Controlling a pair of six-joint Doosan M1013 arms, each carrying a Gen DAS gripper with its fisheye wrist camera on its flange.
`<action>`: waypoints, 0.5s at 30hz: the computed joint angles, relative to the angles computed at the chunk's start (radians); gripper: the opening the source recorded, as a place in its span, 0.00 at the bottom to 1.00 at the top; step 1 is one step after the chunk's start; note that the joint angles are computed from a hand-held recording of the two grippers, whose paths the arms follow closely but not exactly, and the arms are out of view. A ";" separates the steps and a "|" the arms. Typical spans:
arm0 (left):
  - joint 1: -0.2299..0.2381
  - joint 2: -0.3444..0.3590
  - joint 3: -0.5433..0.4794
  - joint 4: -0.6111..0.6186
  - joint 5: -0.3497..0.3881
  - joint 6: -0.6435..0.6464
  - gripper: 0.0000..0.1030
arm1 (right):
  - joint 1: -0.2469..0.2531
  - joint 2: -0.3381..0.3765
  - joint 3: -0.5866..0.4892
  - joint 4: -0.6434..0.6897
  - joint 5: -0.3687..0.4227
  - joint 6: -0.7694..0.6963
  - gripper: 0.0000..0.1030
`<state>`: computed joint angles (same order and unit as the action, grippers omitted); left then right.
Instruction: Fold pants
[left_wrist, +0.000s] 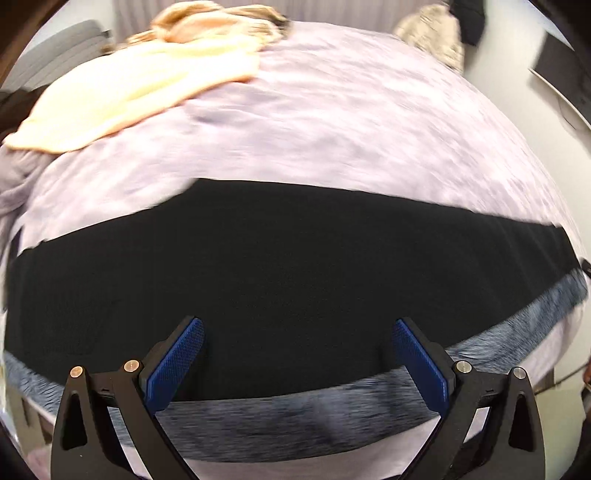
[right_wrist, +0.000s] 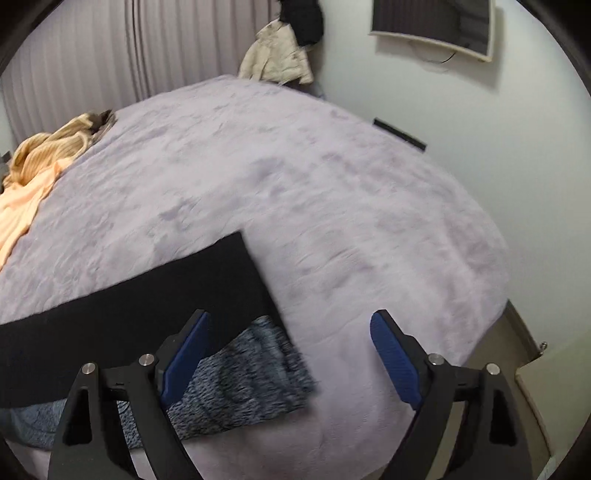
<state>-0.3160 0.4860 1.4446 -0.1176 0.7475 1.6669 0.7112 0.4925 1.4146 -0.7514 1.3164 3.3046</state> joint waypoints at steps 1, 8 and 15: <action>0.005 0.000 0.000 0.027 -0.002 -0.036 1.00 | 0.009 -0.002 -0.006 -0.025 0.030 0.013 0.88; -0.034 -0.038 0.066 0.003 -0.036 0.149 1.00 | 0.070 0.104 -0.194 0.032 -0.244 -0.403 0.88; -0.061 -0.017 0.083 0.133 -0.023 0.081 1.00 | 0.096 0.271 -0.399 0.146 -0.187 -0.706 0.88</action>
<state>-0.3775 0.4689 1.5273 0.0150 0.7248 1.7484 0.8069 0.7630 1.0154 -0.6059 1.1291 2.5982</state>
